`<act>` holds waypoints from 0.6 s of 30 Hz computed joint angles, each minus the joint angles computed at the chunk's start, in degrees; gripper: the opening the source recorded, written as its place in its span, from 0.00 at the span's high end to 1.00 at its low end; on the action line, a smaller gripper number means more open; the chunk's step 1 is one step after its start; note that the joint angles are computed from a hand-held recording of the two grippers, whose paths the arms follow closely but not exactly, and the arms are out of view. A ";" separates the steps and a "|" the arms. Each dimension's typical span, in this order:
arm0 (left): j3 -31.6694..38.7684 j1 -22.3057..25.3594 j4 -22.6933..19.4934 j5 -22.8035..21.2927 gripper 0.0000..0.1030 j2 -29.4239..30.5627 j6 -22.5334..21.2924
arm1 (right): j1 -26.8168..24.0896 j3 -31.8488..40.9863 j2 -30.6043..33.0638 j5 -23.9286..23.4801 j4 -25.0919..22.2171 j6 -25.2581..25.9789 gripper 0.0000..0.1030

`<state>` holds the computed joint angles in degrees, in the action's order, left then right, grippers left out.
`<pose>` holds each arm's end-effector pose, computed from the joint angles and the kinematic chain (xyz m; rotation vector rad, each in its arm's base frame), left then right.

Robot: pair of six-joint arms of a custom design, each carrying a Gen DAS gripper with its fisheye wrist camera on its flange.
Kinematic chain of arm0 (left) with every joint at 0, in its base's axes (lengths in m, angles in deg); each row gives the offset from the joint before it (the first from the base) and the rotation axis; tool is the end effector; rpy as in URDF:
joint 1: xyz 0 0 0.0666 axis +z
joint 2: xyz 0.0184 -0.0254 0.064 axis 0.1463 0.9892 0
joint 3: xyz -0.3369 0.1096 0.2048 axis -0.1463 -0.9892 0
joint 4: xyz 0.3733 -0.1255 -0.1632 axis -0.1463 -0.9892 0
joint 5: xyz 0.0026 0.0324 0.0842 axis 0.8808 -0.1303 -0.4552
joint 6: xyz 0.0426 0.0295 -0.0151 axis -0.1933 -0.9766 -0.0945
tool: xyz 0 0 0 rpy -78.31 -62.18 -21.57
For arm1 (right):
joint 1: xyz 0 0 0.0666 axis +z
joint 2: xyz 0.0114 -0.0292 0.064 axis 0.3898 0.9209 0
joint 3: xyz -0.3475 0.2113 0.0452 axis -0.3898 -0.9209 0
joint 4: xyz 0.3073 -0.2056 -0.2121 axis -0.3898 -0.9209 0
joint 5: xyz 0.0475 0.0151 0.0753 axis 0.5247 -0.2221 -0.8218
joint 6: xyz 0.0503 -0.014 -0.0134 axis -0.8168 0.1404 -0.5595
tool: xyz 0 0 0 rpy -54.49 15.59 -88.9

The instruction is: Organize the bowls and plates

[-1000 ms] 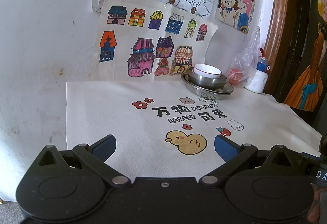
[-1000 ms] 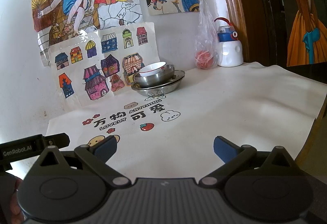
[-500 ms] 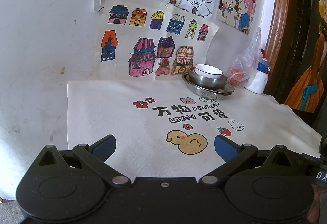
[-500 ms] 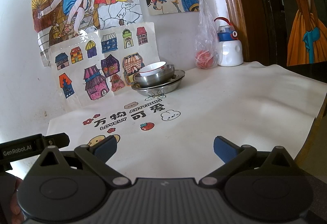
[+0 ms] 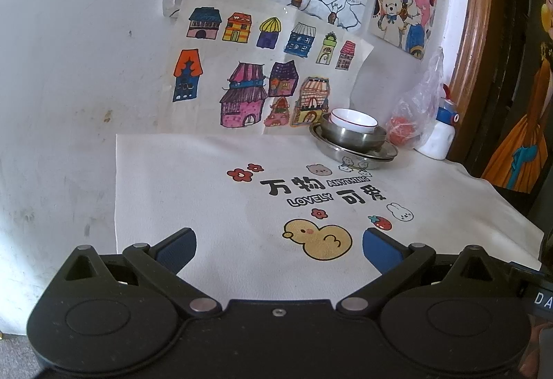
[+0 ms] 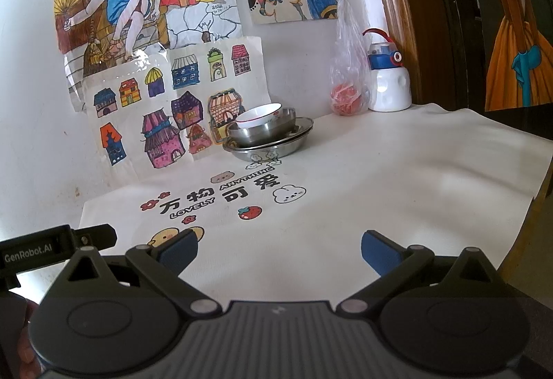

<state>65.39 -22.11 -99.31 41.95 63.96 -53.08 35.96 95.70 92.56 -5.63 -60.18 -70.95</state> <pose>0.4653 -0.2472 0.3231 -0.5016 1.9480 0.0598 0.5426 0.1354 0.2974 -0.2892 1.9574 0.5150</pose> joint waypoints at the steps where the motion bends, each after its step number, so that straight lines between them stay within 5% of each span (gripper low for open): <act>1: -0.03 -0.02 -0.01 -0.03 0.01 -0.05 0.06 | 0.00 0.00 0.00 0.00 0.00 0.00 0.00; 18: 0.43 -0.13 -1.25 0.77 0.01 0.00 1.09 | 0.14 0.02 0.00 0.14 -0.03 -0.09 0.00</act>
<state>65.82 -22.24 -100.55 42.72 63.96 -51.99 36.09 95.72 92.56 -5.49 -60.21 -71.04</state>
